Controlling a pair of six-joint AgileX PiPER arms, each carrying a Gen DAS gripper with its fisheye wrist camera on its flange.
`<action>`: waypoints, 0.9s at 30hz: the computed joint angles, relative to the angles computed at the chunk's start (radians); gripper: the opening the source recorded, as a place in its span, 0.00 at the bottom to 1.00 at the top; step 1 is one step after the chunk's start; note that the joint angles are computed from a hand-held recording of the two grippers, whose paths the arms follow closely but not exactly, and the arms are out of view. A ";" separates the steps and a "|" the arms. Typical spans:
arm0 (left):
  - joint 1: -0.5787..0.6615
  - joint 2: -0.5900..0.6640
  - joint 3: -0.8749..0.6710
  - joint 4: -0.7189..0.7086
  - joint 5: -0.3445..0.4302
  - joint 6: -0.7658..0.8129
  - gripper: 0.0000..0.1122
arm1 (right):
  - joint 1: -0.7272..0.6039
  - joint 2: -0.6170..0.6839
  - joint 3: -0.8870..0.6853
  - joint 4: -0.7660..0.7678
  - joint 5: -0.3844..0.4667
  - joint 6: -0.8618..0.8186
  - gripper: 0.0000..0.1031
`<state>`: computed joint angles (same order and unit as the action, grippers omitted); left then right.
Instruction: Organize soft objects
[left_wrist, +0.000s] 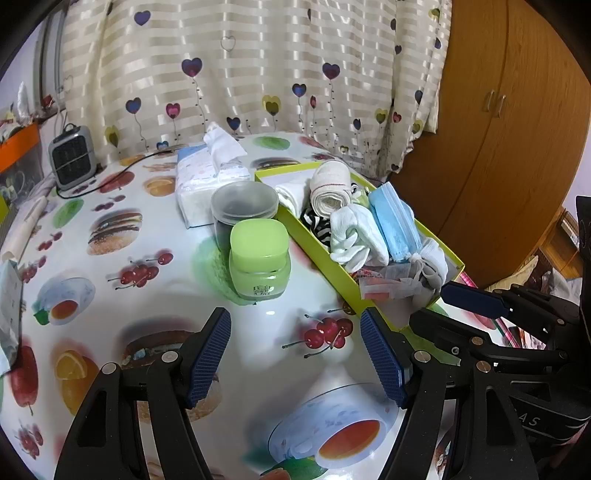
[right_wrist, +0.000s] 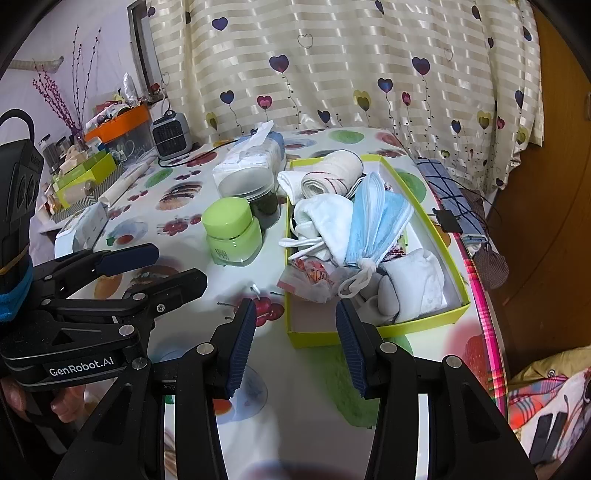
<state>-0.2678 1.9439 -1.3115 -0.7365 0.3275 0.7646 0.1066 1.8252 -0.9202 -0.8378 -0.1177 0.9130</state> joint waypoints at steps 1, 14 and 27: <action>-0.002 0.001 -0.006 0.013 0.004 -0.015 0.64 | 0.000 0.000 -0.001 -0.006 0.000 0.006 0.45; -0.005 0.002 -0.009 0.028 0.005 -0.032 0.64 | -0.002 -0.001 0.004 -0.002 -0.001 0.004 0.45; -0.005 0.006 -0.010 0.030 0.006 -0.034 0.64 | -0.006 0.003 0.000 -0.036 -0.002 0.034 0.45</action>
<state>-0.2732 1.9498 -1.3218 -0.7067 0.3335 0.7303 0.1010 1.8286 -0.9199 -0.8736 -0.1195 0.9474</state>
